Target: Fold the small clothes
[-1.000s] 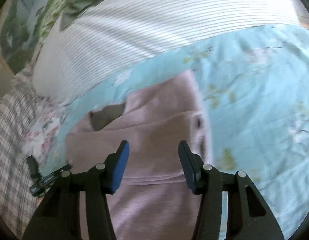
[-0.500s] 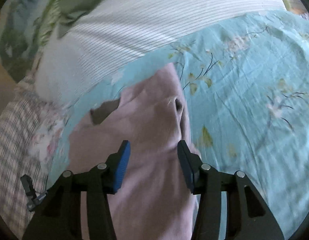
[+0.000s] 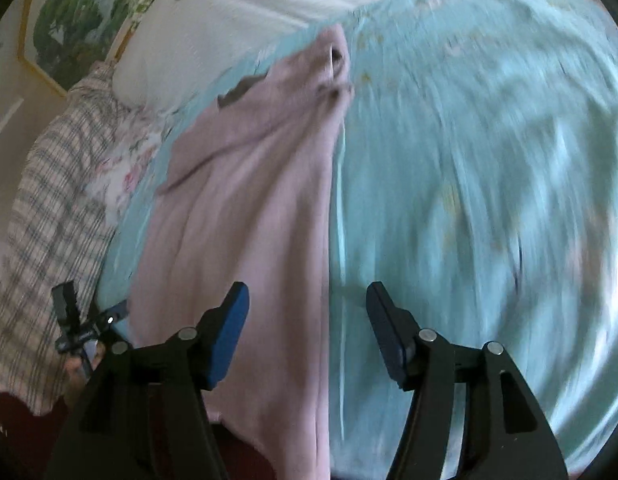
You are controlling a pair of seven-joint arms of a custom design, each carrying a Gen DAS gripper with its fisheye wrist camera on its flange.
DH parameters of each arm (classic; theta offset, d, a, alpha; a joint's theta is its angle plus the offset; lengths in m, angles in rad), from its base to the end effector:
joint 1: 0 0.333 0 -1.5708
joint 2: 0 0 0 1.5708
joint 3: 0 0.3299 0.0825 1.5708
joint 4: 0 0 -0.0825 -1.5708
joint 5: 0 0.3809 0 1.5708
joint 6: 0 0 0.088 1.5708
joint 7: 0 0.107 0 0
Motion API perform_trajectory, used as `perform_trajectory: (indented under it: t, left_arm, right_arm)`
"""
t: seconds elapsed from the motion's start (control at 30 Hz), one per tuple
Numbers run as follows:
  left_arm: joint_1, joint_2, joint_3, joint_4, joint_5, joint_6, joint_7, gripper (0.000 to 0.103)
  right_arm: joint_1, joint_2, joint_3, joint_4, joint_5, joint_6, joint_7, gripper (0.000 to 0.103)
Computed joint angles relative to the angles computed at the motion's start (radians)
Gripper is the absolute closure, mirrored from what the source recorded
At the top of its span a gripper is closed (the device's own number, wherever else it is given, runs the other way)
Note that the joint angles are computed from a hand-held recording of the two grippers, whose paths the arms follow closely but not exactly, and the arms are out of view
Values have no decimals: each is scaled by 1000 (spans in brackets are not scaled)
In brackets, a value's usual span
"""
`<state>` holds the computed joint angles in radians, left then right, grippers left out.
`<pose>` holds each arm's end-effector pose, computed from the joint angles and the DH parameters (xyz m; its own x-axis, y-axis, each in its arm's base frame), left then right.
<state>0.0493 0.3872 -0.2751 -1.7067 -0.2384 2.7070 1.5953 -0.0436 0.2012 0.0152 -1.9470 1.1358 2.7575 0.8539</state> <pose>0.6930 -0.1234 0.4586 -0.1014 -0.9512 0.2914 -0.8340 -0.0784 -0.5461 0.6299 -0.0561 0.4434 -0.0517 -0.8675 -0.4948 -0.7121 0.3793 -0.5908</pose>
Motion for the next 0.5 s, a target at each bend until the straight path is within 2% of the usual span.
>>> perform_trajectory:
  t: [0.03,0.1,0.17,0.27,0.33,0.5]
  left_arm:
    - [14,-17,-16,-28,-21,-3,23,21]
    - [59,-48,-63,-80,-114,-32,104,21]
    - [69,-56,-74,-98,-184,-73,158,21]
    - [49,-63,-52,-121,-222,-103,193,21]
    - [61,-55,-58,-117,-289,-124,245,22]
    - [50,-42,-40,-105,-346,-151,312,23]
  right_arm:
    - [-19,-25,17,-33,87,-21,-89,41]
    - [-29,-62,13,-82,187,-94,-194,41]
    - [-20,-85,-4,-119,223,-151,-257,41]
    - [3,-100,-26,-152,183,-201,-264,41]
    - [12,-94,-35,-160,148,-225,-248,41]
    - [11,-88,-46,-153,161,-264,-275,41]
